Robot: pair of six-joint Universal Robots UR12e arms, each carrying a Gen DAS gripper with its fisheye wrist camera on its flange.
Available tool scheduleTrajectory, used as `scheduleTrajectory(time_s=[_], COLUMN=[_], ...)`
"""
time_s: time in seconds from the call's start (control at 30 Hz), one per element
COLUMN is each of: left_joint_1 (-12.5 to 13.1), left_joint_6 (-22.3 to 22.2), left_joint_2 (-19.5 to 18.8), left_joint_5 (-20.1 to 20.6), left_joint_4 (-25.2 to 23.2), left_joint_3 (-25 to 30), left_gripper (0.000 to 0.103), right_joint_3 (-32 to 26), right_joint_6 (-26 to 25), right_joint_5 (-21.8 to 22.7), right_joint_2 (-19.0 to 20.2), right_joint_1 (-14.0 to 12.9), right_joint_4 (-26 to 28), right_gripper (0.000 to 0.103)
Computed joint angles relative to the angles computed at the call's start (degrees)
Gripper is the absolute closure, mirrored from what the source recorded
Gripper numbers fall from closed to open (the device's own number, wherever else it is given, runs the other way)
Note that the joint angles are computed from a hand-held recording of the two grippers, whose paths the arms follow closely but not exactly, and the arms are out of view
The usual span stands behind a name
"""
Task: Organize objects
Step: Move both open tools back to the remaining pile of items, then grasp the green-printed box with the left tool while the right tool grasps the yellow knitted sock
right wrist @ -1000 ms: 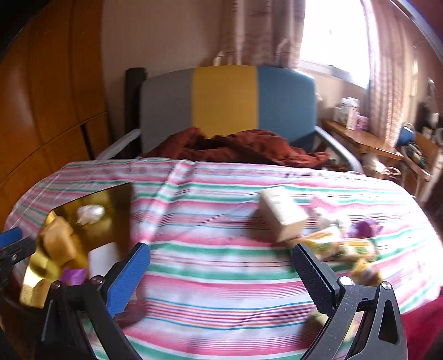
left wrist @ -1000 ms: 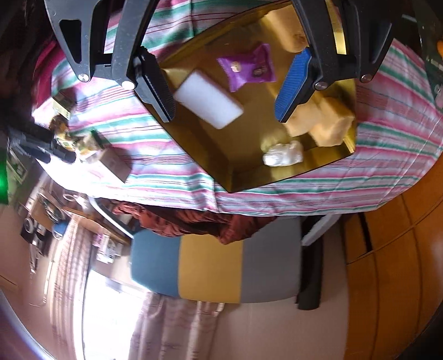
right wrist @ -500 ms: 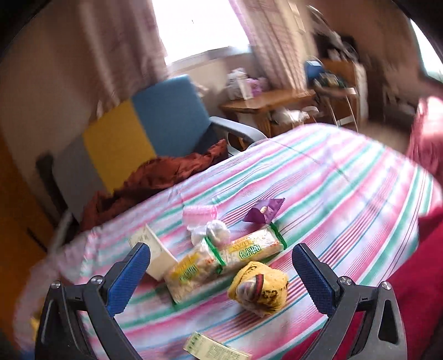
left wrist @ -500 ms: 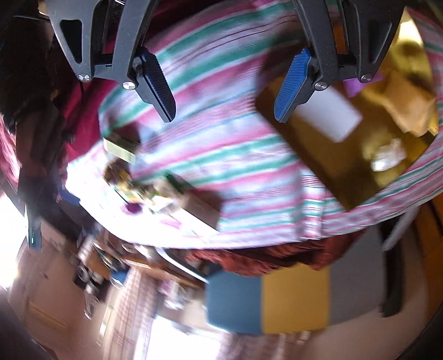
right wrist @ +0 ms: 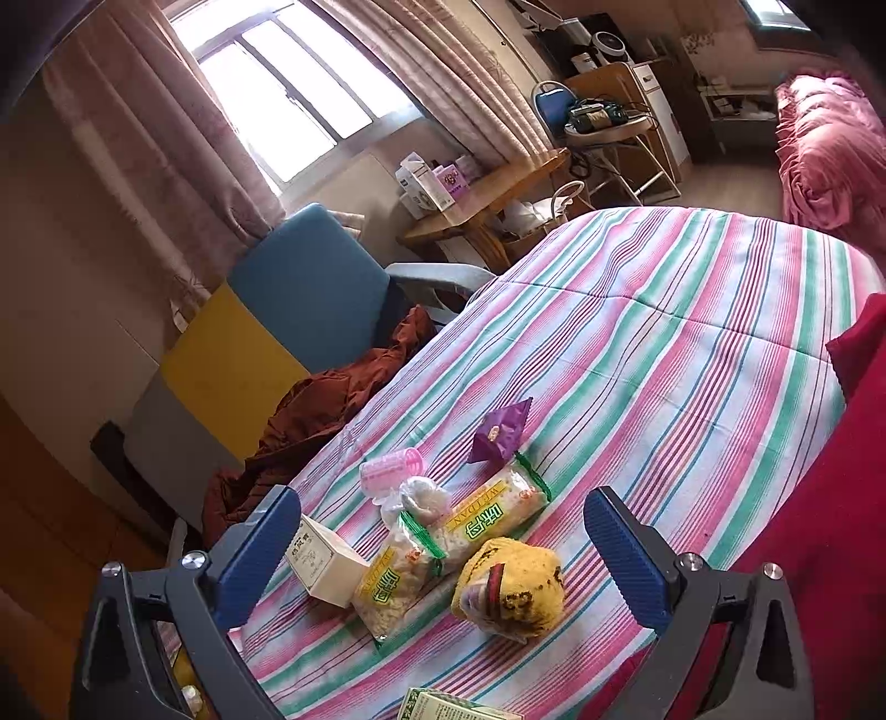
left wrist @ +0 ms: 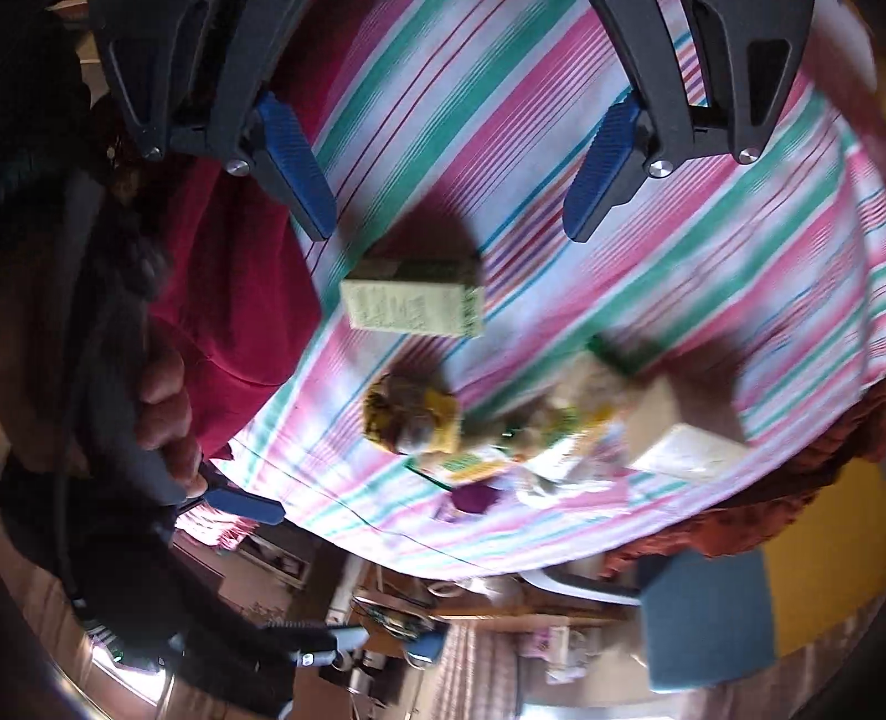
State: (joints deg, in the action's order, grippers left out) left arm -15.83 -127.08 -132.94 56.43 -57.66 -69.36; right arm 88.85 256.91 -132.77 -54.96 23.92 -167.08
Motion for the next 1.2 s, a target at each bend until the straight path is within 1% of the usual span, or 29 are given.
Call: scheduleTrajectory(time_s=[0.03, 0.1, 0.17, 0.33, 0.37, 0.43, 0.5, 0.57, 0.67, 0.7, 0.8, 0.83, 0.87, 0.9, 0.93, 0.97, 1.03, 1.07, 1.13, 1.2], left_joint_1=[-0.35, -1.07, -1.76, -2.71, -2.78, -2.45, -1.91, -1.30, -0.01, 0.46, 1.72, 2.08, 2.49, 2.78, 3.03, 3.34, 3.60, 3.51, 3.68, 3.87], left_joint_6=[0.66, 1.26, 1.63, 1.94, 1.81, 0.66, -0.25, -1.28, -4.64, -6.13, -9.33, -9.87, -10.29, -10.56, -11.05, -11.36, -12.81, -12.92, -12.98, -13.39], left_joint_2=[-0.44, -1.32, -2.07, -2.81, -3.15, -3.40, -3.34, -2.85, -1.77, -1.31, 0.03, 0.42, 0.78, 0.95, 1.05, 1.06, 1.02, 0.79, 0.54, 0.21], left_joint_5=[0.10, 0.73, 1.23, 1.59, 1.32, 0.12, -0.72, -0.91, -0.67, -0.33, 0.27, 0.46, 0.80, 1.15, 1.49, 0.84, 0.70, 0.82, -0.11, -0.87], left_joint_4=[-1.41, -2.35, -3.81, -4.34, -5.06, -4.59, -4.02, -2.45, 1.40, 3.44, 9.79, 11.63, 13.58, 14.71, 15.74, 16.19, 18.22, 18.99, 19.02, 17.71], left_joint_3=[0.82, 1.91, 3.08, 3.66, 4.14, 4.12, 3.75, 2.62, 0.18, -0.88, -4.11, -5.15, -6.20, -6.83, -7.36, -7.69, -8.22, -8.13, -7.99, -7.33], left_gripper=[0.016, 0.015, 0.015, 0.015, 0.017, 0.028, 0.028, 0.028, 0.028, 0.028, 0.028, 0.028, 0.028, 0.028, 0.028, 0.028, 0.028, 0.028, 0.028, 0.027], right_joint_3=[0.16, 0.57, 0.61, 0.82, 0.75, 0.60, 0.39, 0.30, -1.14, -2.06, -4.46, -5.26, -5.67, -6.58, -7.29, -7.88, -8.27, -8.56, -9.64, -10.30], right_joint_6=[0.46, 1.12, 1.71, 2.06, 2.23, 2.54, 3.25, 3.38, 2.57, 1.84, -0.92, -1.81, -2.54, -3.06, -3.25, -3.33, -3.76, -4.14, -4.87, -5.63], right_joint_5=[0.14, 0.67, 0.96, 3.20, 3.50, 4.15, 5.26, 7.04, 11.03, 12.84, 17.38, 18.36, 18.61, 18.19, 17.73, 17.56, 18.74, 19.70, 20.46, 20.34], right_joint_2=[-0.09, -0.25, -0.40, -0.54, -0.56, -0.57, -0.64, -0.68, -0.42, -0.17, 0.84, 1.22, 1.45, 1.76, 1.96, 2.17, 2.38, 2.54, 2.97, 3.22], right_joint_1=[-0.05, -0.22, -0.38, -0.87, -0.95, -1.15, -1.39, -1.76, -2.47, -2.78, -3.52, -3.66, -3.69, -3.62, -3.55, -3.53, -3.78, -3.95, -4.00, -3.89], right_joint_4=[0.15, 0.01, 1.14, 1.86, 2.45, 3.61, 5.36, 6.53, 11.85, 14.68, 20.29, 21.95, 23.07, 25.46, 27.54, 29.33, 30.78, 31.53, 34.11, 35.68], right_gripper=[0.000, 0.000, 0.000, 0.000, 0.000, 0.000, 0.000, 0.000, 0.000, 0.000, 0.000, 0.000, 0.000, 0.001, 0.004, 0.006, 0.017, 0.020, 0.039, 0.049])
